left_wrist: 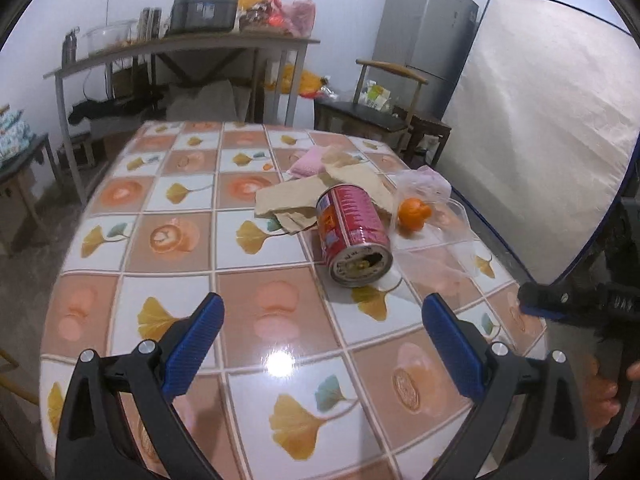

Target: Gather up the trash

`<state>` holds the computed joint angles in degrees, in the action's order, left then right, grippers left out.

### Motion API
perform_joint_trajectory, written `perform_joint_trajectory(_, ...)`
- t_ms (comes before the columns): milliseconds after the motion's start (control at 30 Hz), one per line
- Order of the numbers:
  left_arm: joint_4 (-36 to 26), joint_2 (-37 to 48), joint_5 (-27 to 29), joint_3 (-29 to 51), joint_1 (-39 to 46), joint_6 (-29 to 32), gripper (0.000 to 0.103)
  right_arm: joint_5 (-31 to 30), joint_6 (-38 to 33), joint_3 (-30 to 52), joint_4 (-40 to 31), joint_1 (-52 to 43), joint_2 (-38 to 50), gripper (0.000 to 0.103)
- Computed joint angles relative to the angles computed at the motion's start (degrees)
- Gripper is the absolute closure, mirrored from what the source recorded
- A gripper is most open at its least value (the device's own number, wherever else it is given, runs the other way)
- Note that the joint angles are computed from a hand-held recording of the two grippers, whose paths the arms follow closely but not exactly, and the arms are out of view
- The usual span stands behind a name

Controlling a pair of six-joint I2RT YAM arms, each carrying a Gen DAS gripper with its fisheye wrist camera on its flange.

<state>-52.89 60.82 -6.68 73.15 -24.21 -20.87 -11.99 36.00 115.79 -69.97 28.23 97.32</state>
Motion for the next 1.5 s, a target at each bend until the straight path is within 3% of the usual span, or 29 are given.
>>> perform_joint_trajectory(167,1.26,8.06,9.98,5.88,5.69,2.37,0.006,0.50,1.29,1.78,0.69,-0.80,2.19,0.020)
perform_joint_trajectory(267,1.42,13.88,12.14,10.06,6.96,2.61,0.006,0.99,1.76,3.16,0.95,-1.91,2.97,0.021)
perform_joint_trajectory(400,-0.17,21.21,8.54,15.97,5.39,3.52,0.007,1.54,1.55,5.15,1.19,-3.80,4.73,0.026)
perform_joint_trajectory(600,-2.55,27.16,5.00,19.66,4.16,4.24,0.020,0.48,1.48,10.32,-0.07,-5.70,10.62,0.037)
perform_joint_trajectory(833,-2.85,28.58,7.48,20.06,4.08,3.64,0.027,-0.12,2.85,11.37,0.11,-5.58,13.79,0.054)
perform_joint_trajectory(1000,-2.84,29.09,10.09,19.78,4.59,2.71,0.041,0.00,4.45,9.73,0.48,-5.92,13.08,0.081)
perform_joint_trajectory(1067,-2.41,28.75,10.55,19.23,4.88,2.00,0.041,-0.17,4.89,8.26,0.83,-6.27,12.00,0.089)
perform_joint_trajectory(1300,-0.84,25.21,11.82,15.54,5.58,-0.42,0.041,0.20,5.22,4.27,1.19,-6.93,8.19,0.099)
perform_joint_trajectory(1500,-1.80,19.60,12.20,12.23,5.53,-1.56,0.042,-0.98,3.22,2.31,-0.08,-6.89,5.28,0.100)
